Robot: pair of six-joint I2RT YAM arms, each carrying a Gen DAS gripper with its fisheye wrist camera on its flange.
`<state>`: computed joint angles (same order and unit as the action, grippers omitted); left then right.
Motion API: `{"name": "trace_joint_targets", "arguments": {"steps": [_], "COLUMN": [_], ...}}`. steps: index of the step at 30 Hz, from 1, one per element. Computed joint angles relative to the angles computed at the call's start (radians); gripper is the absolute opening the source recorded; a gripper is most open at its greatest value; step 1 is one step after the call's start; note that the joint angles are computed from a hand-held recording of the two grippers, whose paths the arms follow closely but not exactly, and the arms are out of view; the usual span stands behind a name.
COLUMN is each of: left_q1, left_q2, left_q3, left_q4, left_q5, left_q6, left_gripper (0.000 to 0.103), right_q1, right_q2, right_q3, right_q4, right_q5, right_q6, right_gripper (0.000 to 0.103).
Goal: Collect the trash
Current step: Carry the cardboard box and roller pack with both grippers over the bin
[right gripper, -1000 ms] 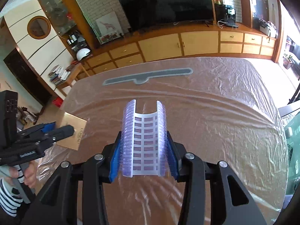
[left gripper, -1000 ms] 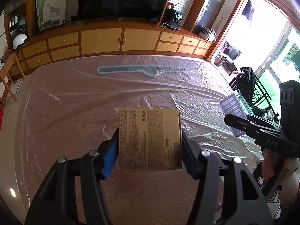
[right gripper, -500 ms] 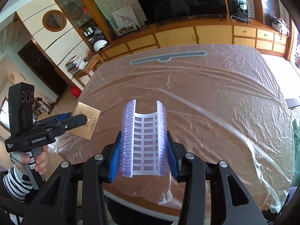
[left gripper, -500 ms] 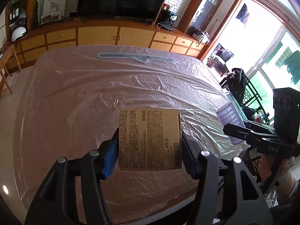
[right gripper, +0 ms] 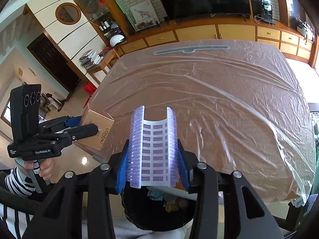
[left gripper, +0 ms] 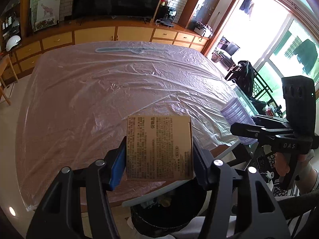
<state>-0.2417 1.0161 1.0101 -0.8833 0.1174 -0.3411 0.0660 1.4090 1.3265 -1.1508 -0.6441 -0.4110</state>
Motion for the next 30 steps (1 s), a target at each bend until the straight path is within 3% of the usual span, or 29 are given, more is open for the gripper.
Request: {"name": "trace_joint_targets", "arguments": {"steps": [14,30], "left_q1": [-0.223,-0.46], "left_q2": [-0.085,-0.065], "left_q3": [-0.043,-0.108], "left_q4": [-0.082,-0.095], "left_q5": [-0.051,-0.102], "left_q6": [-0.064,-0.143], "left_gripper": [0.059,0.059], "right_q1": [-0.062,-0.056], "right_q2": [-0.109,-0.195], "right_q3": [-0.099,-0.261], "right_q4": [-0.158,-0.223], "right_q5": [-0.004,0.106], "right_q6": [-0.197,-0.352], "right_gripper": [0.042,0.042]}}
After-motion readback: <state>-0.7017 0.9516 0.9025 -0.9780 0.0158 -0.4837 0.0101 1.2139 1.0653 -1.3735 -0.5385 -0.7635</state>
